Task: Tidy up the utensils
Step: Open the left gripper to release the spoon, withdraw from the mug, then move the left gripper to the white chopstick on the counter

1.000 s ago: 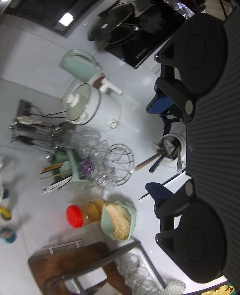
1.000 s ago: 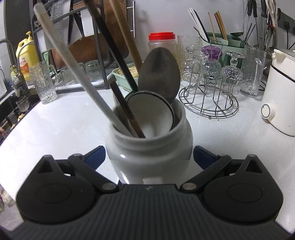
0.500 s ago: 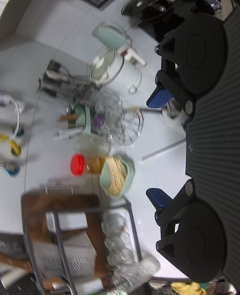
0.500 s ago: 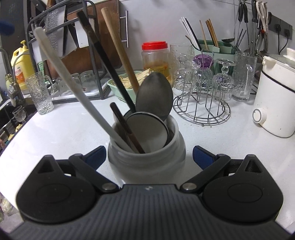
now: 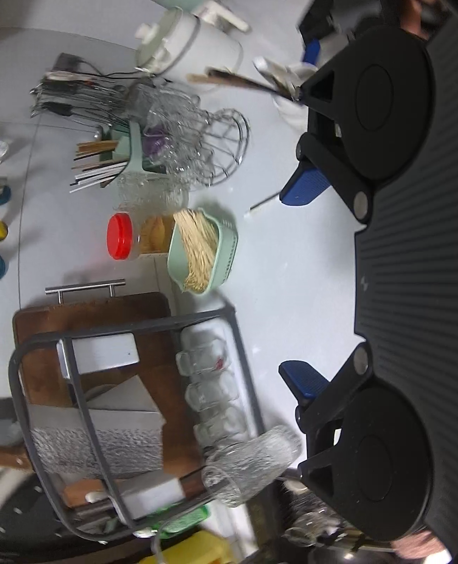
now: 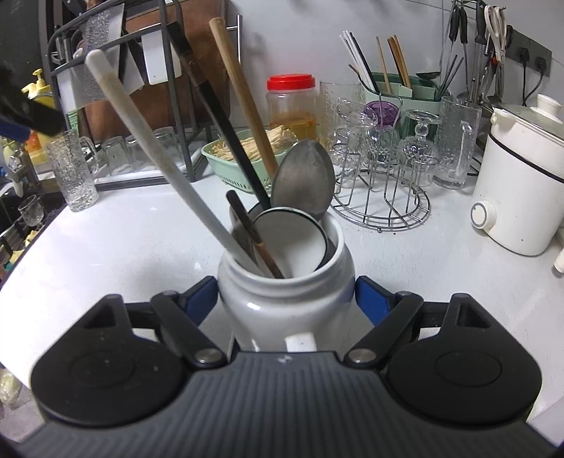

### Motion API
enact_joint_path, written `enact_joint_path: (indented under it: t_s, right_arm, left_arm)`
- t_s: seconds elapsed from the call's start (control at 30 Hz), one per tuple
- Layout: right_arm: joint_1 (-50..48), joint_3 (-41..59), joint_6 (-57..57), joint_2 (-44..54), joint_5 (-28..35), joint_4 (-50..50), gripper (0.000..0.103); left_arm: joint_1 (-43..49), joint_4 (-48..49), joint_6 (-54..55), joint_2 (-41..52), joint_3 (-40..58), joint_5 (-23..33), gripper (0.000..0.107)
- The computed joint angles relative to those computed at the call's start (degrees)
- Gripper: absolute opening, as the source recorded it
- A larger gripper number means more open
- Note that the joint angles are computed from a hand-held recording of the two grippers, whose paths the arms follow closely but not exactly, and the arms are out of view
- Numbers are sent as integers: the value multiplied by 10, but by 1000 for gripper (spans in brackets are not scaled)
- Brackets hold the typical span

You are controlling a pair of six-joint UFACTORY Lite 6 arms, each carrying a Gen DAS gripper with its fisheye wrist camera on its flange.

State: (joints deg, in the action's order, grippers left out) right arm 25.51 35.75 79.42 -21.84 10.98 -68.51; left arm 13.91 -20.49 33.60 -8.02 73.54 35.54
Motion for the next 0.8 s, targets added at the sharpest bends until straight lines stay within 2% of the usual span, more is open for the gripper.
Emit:
enact_joint_path:
  t_s: [0.13,0.27,0.53,0.8]
  right_arm:
    - [15,12,-32,3,27,53,85]
    - [39,32,-3,23,62,44,86]
    - [72,46,44,35,115,33,85]
    - [83,50,53,31,159,57,85]
  left_arm:
    - [9,-77,81,40,-13,-12,97]
    - [15,-139,136,96,-8,0,97]
    - [-2,-189,140,229,32,26,97]
    - [-54,-222,196,244,-28,-9,96]
